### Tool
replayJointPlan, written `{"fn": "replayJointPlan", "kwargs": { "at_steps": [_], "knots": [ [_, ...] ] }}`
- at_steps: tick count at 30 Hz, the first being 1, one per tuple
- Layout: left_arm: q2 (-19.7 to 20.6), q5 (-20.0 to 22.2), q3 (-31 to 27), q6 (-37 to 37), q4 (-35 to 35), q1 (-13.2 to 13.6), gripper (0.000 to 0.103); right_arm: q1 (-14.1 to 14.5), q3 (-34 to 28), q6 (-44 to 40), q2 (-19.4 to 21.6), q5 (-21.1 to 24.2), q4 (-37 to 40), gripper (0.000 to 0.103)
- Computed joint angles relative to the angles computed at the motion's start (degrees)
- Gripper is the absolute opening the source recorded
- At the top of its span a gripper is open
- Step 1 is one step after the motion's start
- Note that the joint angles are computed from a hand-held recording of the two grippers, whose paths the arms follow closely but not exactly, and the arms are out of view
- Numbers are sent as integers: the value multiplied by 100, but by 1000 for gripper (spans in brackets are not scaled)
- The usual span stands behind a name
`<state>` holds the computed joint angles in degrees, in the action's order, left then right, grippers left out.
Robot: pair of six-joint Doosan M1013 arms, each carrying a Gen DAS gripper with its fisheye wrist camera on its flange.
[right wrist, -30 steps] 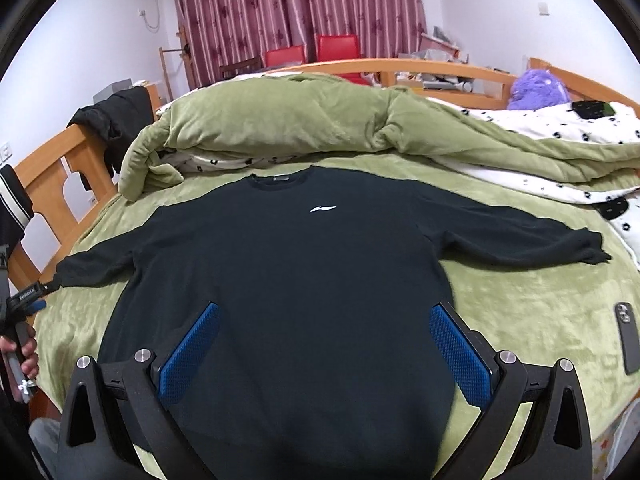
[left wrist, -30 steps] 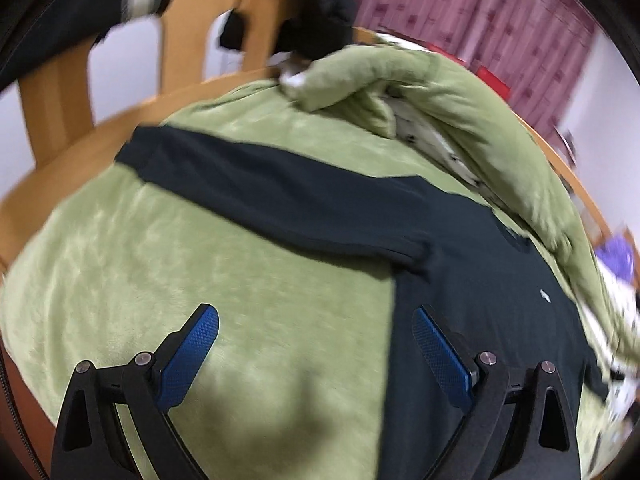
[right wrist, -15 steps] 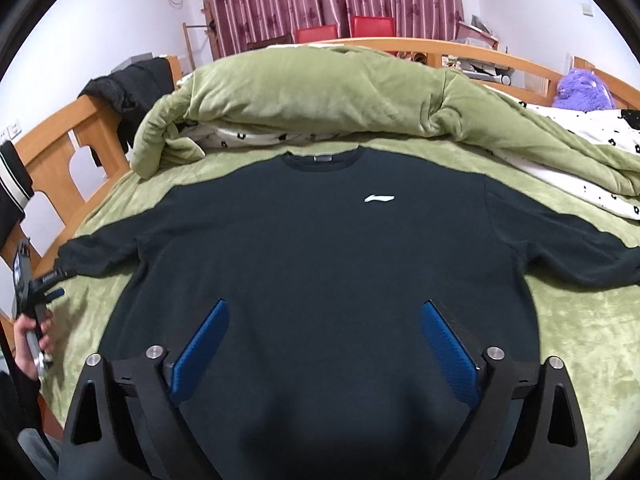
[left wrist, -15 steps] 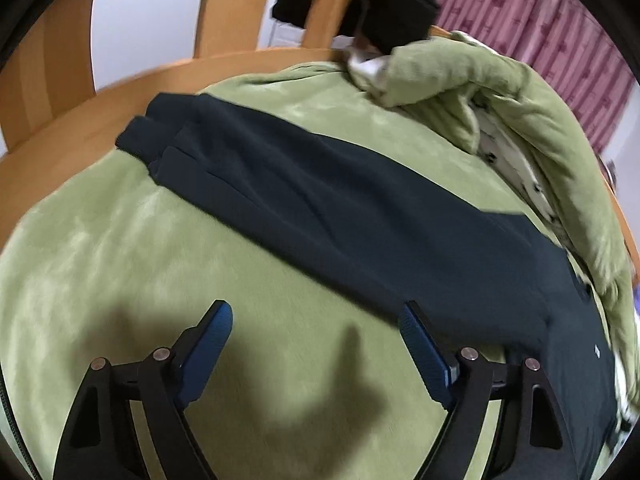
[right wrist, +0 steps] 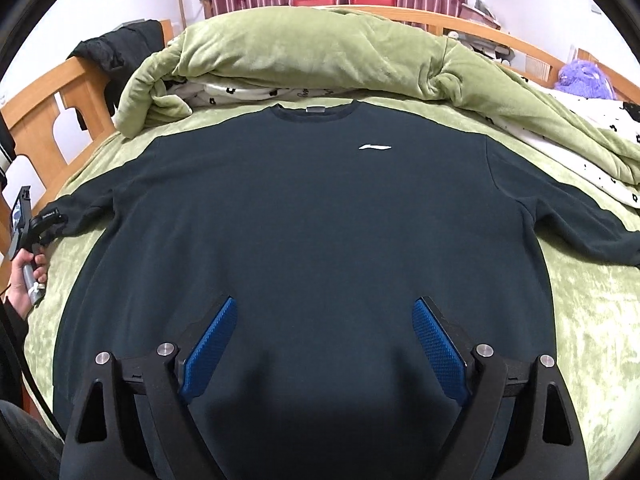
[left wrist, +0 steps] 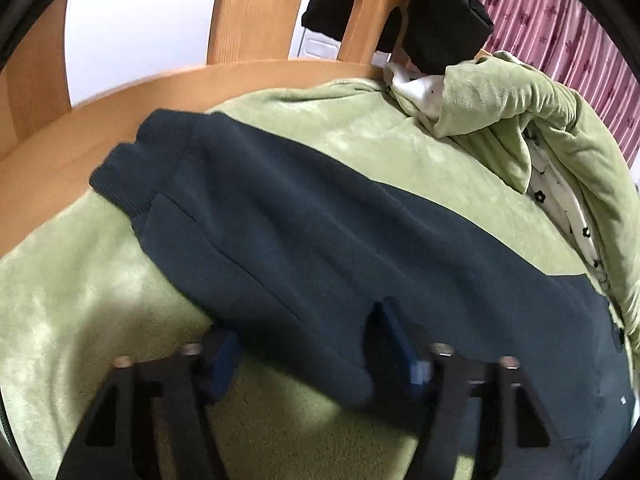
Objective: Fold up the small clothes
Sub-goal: 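Move the left tool to a sleeve cuff and close on it, then carry the sleeve across the shirt body with the left tool and release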
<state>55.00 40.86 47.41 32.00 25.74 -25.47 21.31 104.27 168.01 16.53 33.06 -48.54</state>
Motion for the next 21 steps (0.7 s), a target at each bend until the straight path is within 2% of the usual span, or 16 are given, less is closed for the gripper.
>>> {"fn": "replayJointPlan", "kwargs": {
  "at_steps": [1, 2, 6, 12, 14, 17, 21],
  "knots": [
    [-23, -69, 37, 34, 32, -3, 29, 6, -1, -4, -2, -24, 8, 88],
    [-55, -109, 72, 92, 97, -17, 15, 21, -1, -29, -12, -55, 18, 88],
    [-185, -84, 124, -16, 524, -124, 12, 96, -14, -18, -56, -58, -175, 88],
    [-522, -439, 175, 33, 938, -367, 9, 125, 132, 255, -247, -194, -523, 88],
    [-617, -697, 205, 129, 908, -452, 9, 97, 227, 407, -348, -293, -672, 88],
    [-656, -868, 66, 407, 894, -642, 8, 69, 343, 558, -481, -356, -919, 88],
    [-489, -780, -429, 1077, 483, -889, 8, 55, 530, 1130, -655, -204, -1564, 88]
  ]
}}
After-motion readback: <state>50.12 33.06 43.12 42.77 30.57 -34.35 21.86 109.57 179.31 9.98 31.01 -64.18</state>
